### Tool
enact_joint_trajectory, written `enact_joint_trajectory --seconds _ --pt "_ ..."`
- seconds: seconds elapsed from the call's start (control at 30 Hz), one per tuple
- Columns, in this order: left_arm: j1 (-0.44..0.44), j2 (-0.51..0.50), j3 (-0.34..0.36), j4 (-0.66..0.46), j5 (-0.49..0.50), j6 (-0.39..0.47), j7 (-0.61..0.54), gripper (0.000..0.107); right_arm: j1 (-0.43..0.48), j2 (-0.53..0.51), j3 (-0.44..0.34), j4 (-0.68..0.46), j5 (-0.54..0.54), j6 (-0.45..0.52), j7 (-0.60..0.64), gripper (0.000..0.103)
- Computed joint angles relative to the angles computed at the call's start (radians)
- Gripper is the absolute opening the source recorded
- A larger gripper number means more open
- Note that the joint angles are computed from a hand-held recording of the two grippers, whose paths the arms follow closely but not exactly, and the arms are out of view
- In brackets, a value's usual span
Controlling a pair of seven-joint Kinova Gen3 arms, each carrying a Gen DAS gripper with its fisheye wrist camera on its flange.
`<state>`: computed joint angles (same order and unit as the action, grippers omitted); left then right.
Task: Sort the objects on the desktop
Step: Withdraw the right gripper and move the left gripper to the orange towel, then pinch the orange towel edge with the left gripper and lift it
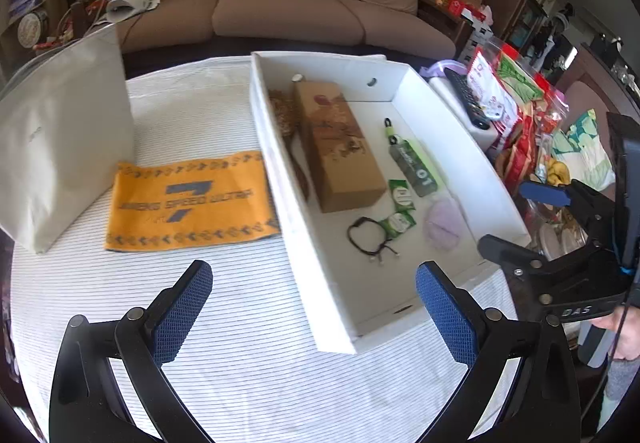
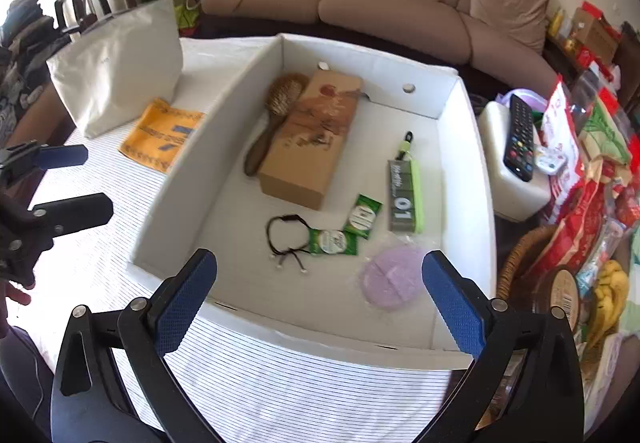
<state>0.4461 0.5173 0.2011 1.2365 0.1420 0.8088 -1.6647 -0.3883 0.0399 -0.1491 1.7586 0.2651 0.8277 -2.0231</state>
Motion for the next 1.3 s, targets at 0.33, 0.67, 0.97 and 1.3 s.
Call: enact_joint_trajectory --seconds 0.33,0.67,0.97,1.3 --pt "-0.126 0.118 -0.103 -0.028 -0.092 -0.032 0.073 0.103 -0.066 0.097 -0.027 -0.096 -0.139 -0.181 0.037 0.103" --pt "-0.153 0.307 -0.086 -0.201 -0.088 0.011 0.053 0.092 -0.102 0.199 -0.021 -0.150 -0.218 -0.274 0.081 0.103" --pt "-0.137 0.380 -0.077 -0.288 -0.054 0.049 0.033 0.048 -0.117 0.225 -0.005 -0.161 -0.245 -0.263 0.100 0.103" --pt "-0.192 0.262 -0.012 -0.156 0.019 0.004 -0.054 0.005 -0.126 0.205 0.000 -0.119 -0.241 -0.257 0.062 0.103"
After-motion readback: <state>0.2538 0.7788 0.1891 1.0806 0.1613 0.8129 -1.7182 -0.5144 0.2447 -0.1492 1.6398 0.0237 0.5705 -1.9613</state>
